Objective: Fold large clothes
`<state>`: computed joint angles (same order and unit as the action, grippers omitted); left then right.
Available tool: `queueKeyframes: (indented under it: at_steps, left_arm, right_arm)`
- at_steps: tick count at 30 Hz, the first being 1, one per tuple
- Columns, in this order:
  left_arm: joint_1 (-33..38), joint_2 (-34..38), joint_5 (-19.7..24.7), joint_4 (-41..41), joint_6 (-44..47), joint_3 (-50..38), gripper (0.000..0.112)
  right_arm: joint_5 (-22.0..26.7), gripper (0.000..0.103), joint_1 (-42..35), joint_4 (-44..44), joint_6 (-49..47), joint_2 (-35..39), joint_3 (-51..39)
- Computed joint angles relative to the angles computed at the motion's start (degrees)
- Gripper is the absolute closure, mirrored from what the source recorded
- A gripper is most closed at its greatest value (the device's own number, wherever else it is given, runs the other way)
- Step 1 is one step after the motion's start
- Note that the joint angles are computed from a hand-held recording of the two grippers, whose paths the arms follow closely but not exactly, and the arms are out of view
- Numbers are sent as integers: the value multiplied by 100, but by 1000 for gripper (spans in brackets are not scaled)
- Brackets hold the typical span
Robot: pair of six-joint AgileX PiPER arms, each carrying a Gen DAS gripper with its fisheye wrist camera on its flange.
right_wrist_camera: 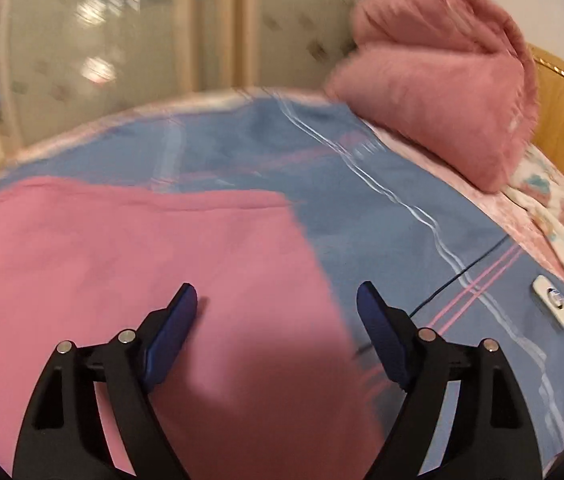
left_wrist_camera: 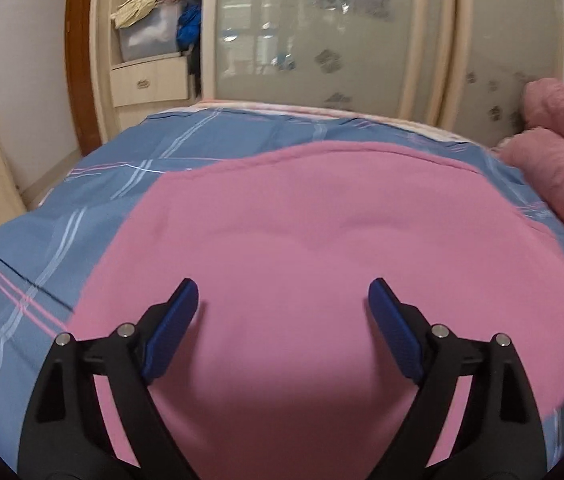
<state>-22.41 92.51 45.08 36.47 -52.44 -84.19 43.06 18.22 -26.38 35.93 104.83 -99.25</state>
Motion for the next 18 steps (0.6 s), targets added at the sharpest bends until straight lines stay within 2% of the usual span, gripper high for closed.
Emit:
queueKeyframes:
  at_steps: [2,4,6,8,11,14,18]
  left_arm:
    - [-157,193,122,-53,-5,-54,21]
    - [-107,495,246,-347,217,-208,20]
    - [-314,151,368,-106,-130,66,23]
    - [-720,-346,483,409,-583,355,21]
    - [-1584,-837,1018,1172,-1212,491,17]
    - [-2408,-1158,1582,1637,-1605,520,12]
    - [-3457,-1379,2364,2220,-1999,543,12]
  right_arm:
    - [-24,13,290,-232,-23,-189,459]
    - [131,9,316,-307,71,21,526]
    - [345,9,255,-155,375,-221,723]
    - [461,9,531,-575,855,-748,1150]
    - [720,9,1372,-1482,1831,-1536,1893]
    - [976,8,2053,-1856,2328,-2005,2156]
    - [1684,3,3016,-2479,2822,-2402,2173]
